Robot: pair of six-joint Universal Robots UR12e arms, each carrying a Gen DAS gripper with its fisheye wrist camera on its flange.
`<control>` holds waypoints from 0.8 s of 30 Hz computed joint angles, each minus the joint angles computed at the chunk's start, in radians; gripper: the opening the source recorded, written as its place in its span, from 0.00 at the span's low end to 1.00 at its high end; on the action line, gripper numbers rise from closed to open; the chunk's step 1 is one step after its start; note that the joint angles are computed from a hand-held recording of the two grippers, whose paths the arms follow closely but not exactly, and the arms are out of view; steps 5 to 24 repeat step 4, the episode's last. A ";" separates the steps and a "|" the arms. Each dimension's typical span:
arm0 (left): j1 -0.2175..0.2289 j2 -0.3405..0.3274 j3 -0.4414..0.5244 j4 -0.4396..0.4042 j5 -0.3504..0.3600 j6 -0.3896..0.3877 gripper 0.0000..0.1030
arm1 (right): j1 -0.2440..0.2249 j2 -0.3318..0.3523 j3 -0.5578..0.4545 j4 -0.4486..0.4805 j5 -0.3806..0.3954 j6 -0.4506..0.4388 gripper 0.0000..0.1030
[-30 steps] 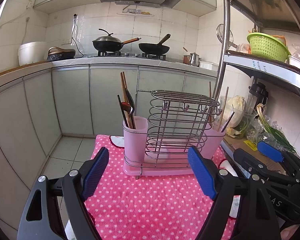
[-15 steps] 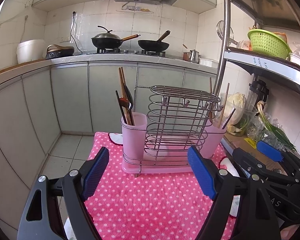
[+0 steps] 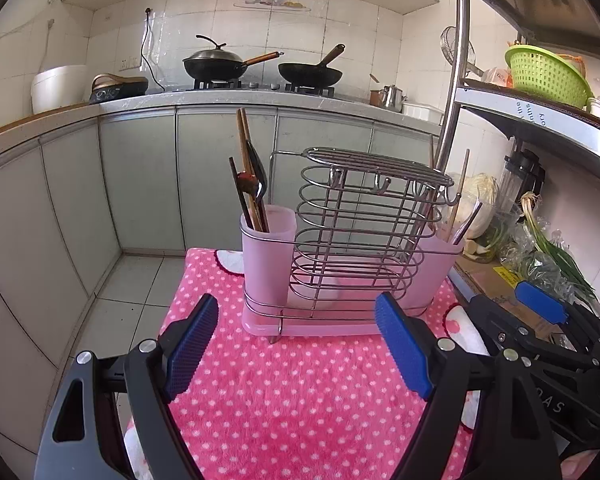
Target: Organize utensils
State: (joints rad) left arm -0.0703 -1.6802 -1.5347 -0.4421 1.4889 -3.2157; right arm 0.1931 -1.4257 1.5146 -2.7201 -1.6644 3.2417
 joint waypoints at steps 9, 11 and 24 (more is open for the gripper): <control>0.002 -0.009 0.008 -0.019 -0.001 -0.002 0.77 | -0.004 0.006 -0.003 0.012 0.006 0.007 0.72; 0.002 -0.009 0.008 -0.019 -0.001 -0.002 0.77 | -0.004 0.006 -0.003 0.012 0.006 0.007 0.72; 0.002 -0.009 0.008 -0.019 -0.001 -0.002 0.77 | -0.004 0.006 -0.003 0.012 0.006 0.007 0.72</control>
